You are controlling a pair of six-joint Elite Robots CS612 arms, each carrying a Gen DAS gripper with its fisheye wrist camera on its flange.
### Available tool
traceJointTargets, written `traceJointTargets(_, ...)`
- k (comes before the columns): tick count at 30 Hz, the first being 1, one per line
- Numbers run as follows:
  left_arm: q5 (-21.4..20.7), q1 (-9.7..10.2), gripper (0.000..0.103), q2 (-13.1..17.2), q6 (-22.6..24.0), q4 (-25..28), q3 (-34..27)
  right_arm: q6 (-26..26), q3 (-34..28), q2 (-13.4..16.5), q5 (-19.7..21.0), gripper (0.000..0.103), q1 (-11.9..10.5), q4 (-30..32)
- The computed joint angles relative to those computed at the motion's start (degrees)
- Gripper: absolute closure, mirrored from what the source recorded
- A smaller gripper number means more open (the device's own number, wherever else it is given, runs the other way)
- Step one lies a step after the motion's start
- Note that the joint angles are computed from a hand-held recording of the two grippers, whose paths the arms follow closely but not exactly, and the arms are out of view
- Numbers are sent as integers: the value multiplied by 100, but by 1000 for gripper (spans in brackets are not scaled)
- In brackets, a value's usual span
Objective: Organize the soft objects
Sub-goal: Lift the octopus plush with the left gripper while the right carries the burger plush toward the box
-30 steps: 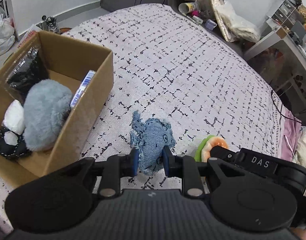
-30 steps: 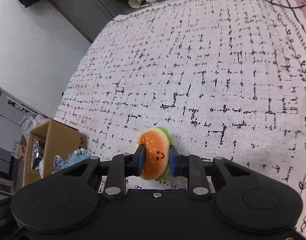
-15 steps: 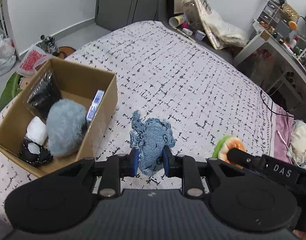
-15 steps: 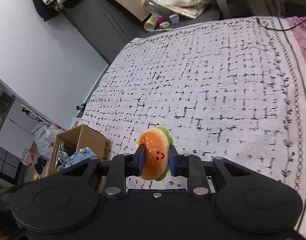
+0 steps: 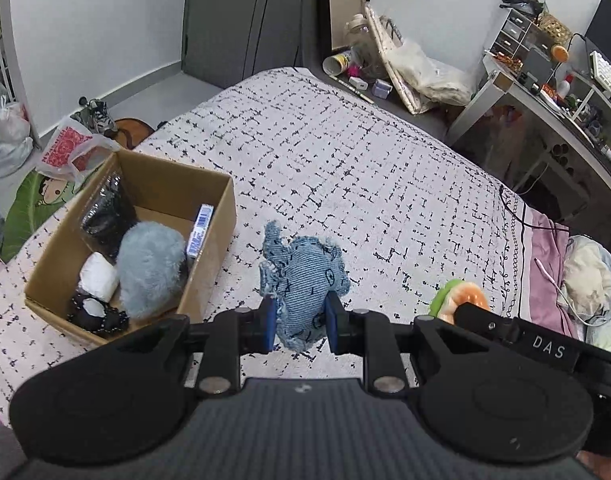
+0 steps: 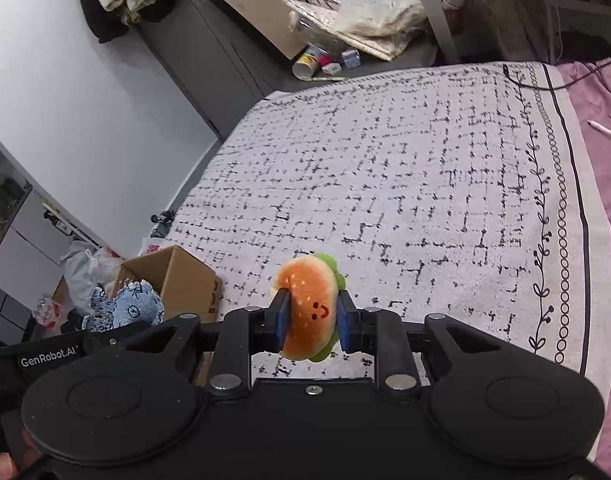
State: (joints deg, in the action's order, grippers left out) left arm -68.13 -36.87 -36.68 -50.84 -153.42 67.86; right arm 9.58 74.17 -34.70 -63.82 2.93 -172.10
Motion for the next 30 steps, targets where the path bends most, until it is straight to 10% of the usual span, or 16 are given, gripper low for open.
traceJointTargets(30,304,160,80,-482,168,-522,777,-91,71,-25,125,79,180,-820)
